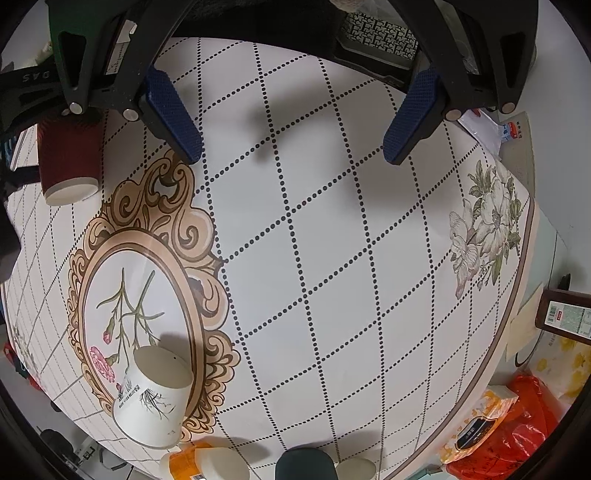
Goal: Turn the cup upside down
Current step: 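Lower the inverted red cup onto the tablecloth and open the right tool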
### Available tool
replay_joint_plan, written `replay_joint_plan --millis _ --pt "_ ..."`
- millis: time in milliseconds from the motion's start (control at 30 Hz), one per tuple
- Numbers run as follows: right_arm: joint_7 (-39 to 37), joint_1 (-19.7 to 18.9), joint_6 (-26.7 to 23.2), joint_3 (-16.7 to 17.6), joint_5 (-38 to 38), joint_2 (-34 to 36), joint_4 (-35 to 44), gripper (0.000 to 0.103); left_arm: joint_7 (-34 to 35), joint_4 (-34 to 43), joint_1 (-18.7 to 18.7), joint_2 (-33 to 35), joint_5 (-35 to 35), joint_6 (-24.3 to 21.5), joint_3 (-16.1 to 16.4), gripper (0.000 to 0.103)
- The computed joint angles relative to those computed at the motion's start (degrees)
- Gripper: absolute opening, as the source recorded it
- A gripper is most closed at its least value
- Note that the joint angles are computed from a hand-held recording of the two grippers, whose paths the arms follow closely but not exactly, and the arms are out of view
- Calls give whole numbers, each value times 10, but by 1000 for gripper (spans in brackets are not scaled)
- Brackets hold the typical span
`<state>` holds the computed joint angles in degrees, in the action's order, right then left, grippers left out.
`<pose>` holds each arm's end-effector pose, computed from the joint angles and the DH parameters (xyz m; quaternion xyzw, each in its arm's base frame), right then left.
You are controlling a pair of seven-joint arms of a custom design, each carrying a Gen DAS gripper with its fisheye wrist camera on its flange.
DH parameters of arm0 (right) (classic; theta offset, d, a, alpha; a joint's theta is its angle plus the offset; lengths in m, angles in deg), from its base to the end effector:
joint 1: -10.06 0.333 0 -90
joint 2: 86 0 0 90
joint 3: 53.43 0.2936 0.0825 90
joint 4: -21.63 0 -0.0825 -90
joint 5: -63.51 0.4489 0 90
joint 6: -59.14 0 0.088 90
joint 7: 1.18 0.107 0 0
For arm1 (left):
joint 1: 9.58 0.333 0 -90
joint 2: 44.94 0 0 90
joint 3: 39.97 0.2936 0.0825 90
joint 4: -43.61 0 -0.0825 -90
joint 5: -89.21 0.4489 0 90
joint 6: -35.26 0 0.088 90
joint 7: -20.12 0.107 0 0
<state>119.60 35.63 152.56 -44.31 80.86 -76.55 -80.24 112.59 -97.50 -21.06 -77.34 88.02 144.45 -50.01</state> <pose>0.5027 0.3811 0.4002 0.6910 -0.6881 -0.1891 0.1155 0.4222 -0.1667 0.4492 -0.5583 0.8288 0.0211 0.0303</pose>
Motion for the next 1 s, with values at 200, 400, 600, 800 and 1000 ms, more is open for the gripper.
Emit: replay_joint_plan --millis 200,400,600,800,1000 --pt "6 -14 -14 -12 -8 5 24 91 2 -2 0 11 2 4 -2 101" --pt "19 -25 -7 -17 -13 48 79 91 -4 -1 2 22 10 5 -4 101" --pt "36 -39 19 -23 -8 47 70 70 0 -4 0 20 12 6 -4 101" --pt "33 -49 51 -28 -15 23 41 69 -1 3 -4 21 9 5 -5 101" --pt "44 -52 112 -32 -52 -31 -5 69 -7 7 -8 21 4 7 -7 101"
